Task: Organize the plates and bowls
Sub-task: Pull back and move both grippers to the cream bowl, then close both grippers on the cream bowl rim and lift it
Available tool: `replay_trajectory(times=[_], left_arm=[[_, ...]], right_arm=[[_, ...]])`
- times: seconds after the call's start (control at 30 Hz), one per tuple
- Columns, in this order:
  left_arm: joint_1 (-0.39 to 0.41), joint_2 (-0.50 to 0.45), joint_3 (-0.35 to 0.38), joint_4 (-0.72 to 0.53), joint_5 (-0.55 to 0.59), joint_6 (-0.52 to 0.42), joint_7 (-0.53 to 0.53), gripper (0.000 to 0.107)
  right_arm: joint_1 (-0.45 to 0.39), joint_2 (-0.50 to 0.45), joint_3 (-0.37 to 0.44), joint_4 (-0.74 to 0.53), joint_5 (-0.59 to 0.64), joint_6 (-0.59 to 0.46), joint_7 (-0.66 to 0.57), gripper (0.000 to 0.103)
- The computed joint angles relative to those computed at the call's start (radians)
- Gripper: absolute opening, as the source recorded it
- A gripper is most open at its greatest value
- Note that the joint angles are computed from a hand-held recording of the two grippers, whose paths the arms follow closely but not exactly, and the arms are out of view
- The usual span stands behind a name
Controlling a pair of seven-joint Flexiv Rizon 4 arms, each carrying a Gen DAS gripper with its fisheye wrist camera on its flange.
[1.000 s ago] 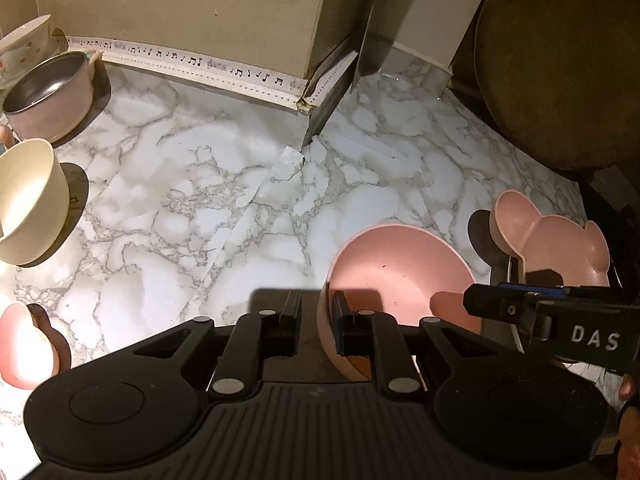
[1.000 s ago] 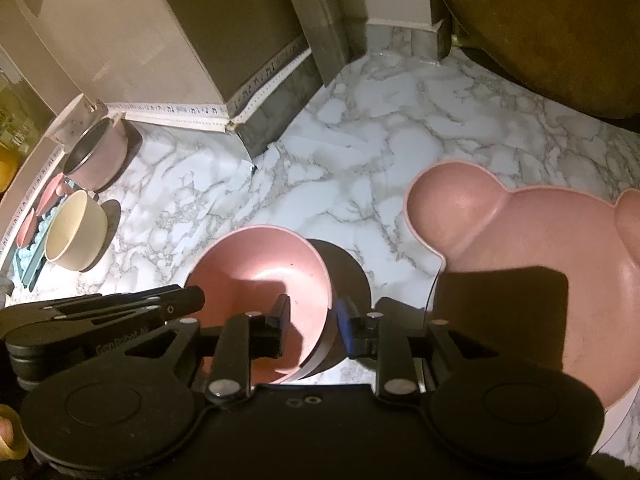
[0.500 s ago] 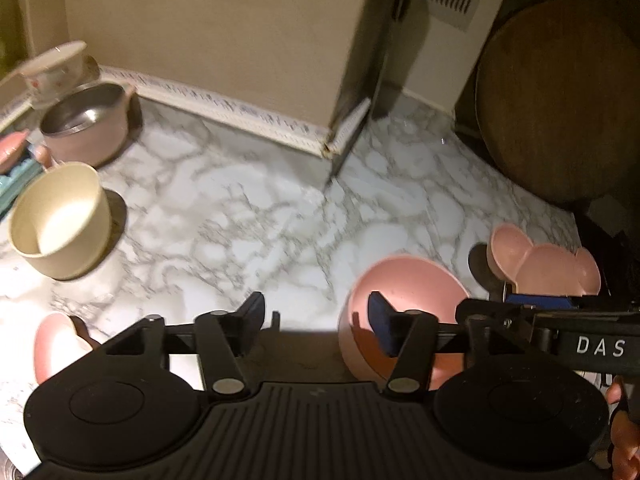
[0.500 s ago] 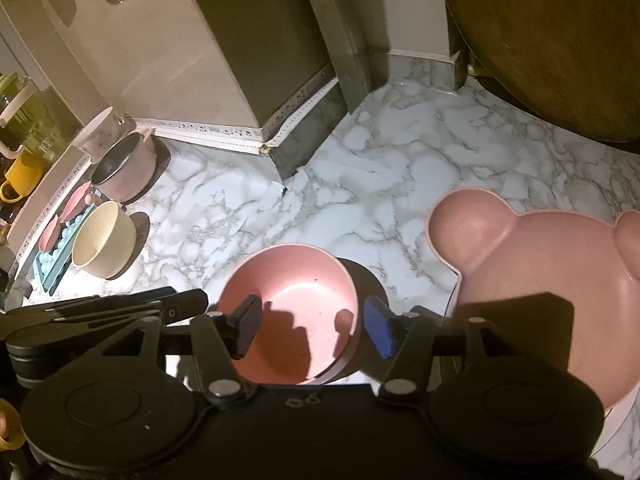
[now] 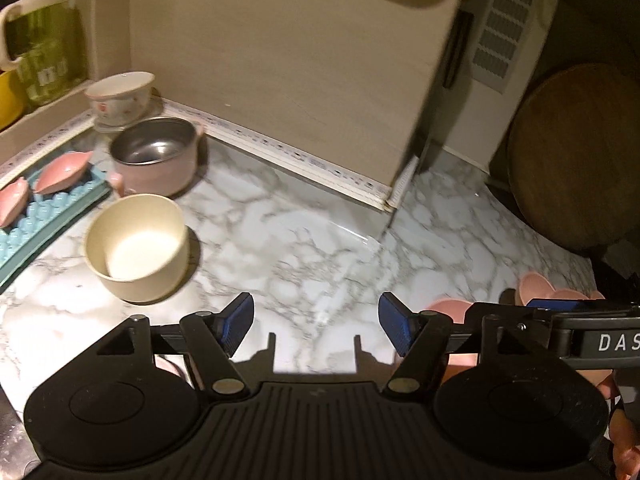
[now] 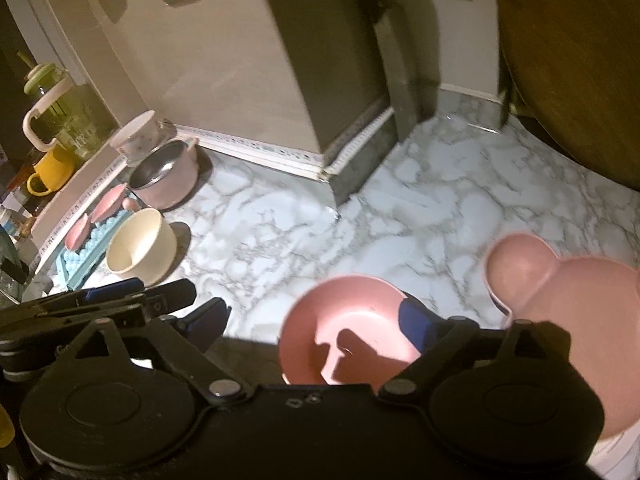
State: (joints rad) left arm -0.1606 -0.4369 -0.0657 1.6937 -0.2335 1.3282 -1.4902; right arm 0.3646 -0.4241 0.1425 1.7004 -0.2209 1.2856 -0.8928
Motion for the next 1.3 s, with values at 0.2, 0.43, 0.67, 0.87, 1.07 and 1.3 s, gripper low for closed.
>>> replay_trajectory(times=[0.2, 0.43, 0.67, 0.87, 1.07, 1.3], left_arm=[[-0.015, 0.011, 0.069, 0.001, 0.053, 0.028, -0.07, 0.078], [-0.013, 0.014, 0.137, -0.028, 0.131, -0.001, -0.157, 0.079], [0.018, 0.002, 0.171, -0.064, 0.186, -0.026, -0.223, 0.079], [0.046, -0.031, 0.187, -0.11, 0.21, -0.061, -0.262, 0.079], [0.074, -0.091, 0.19, -0.176, 0.222, -0.122, -0.255, 0.079], [0.108, -0.155, 0.191, -0.236, 0.202, -0.18, -0.294, 0.079]], right_arm=[[0.014, -0.036, 0.022, -0.066, 0.0, 0.008, -0.057, 0.101], [0.031, -0.106, 0.061, -0.2, 0.032, -0.03, -0.145, 0.102], [0.067, -0.182, 0.065, -0.344, 0.054, -0.099, -0.2, 0.102], [0.106, -0.263, 0.05, -0.484, 0.057, -0.189, -0.217, 0.102], [0.14, -0.348, 0.031, -0.618, 0.063, -0.266, -0.223, 0.101], [0.171, -0.466, 0.02, -0.802, 0.085, -0.391, -0.224, 0.095]])
